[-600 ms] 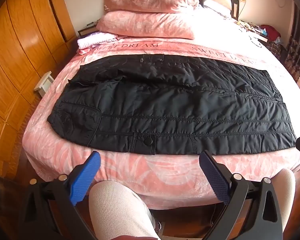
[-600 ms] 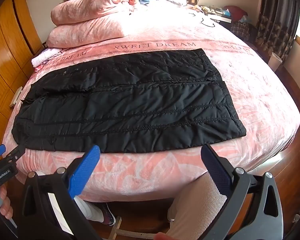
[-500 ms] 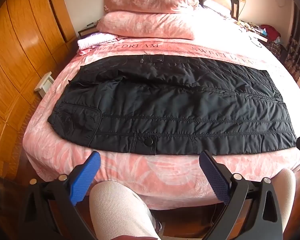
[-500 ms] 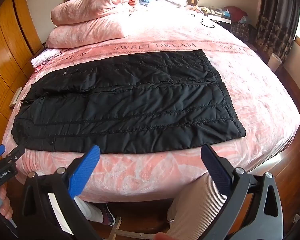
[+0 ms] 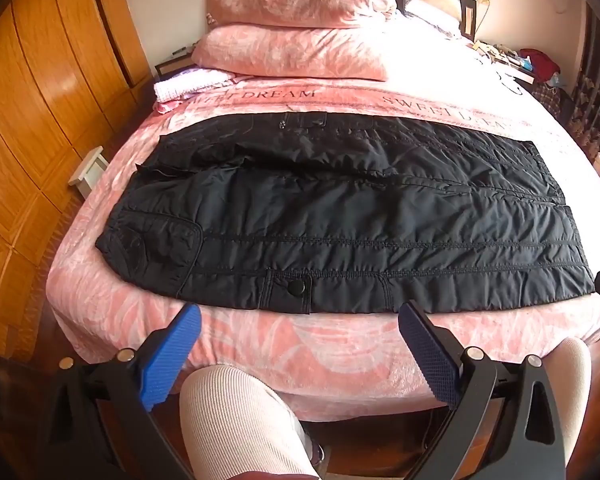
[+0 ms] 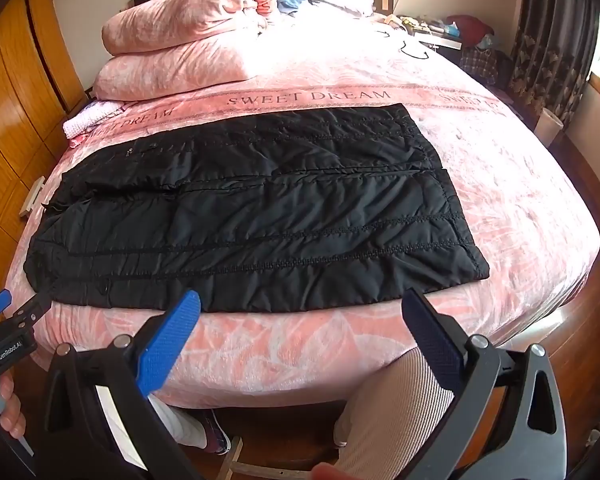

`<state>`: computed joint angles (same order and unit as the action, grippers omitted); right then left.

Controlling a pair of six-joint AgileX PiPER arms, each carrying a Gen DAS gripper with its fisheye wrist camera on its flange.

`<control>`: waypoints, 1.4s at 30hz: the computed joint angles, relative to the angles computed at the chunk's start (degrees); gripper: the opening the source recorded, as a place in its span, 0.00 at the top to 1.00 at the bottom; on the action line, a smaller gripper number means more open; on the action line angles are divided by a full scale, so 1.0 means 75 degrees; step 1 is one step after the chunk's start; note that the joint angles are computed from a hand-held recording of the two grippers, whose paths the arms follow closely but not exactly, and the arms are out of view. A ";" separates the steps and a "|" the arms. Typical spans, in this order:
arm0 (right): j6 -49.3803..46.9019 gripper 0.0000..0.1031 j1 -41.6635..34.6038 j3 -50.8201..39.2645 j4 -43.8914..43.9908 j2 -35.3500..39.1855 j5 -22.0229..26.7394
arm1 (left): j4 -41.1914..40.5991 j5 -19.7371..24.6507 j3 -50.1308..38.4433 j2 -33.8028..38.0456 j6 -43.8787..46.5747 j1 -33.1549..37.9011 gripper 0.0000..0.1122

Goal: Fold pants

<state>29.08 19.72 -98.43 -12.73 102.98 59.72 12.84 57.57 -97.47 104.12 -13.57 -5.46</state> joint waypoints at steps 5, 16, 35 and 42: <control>-0.0018 0.02 -0.0010 0.0004 0.0028 -0.0010 -0.0020 | 0.0052 0.0032 -0.0054 0.0019 -0.0021 -0.0014 0.11; -0.0084 0.02 -0.0052 -0.0058 0.0129 0.0015 0.0005 | 0.0101 0.0102 -0.0169 0.0065 -0.0042 -0.0065 0.11; -0.0184 0.02 -0.0132 0.0140 0.0269 0.0024 -0.0204 | 0.0124 0.0057 -0.0103 0.0122 -0.0025 -0.0101 0.11; -0.0202 0.02 -0.0138 0.0152 0.0290 0.0038 -0.0232 | 0.0118 -0.0005 -0.0024 0.0132 -0.0028 -0.0092 0.11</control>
<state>27.56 18.68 -97.29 -10.56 103.26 57.98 13.72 57.54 -97.65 105.11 -13.78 -6.14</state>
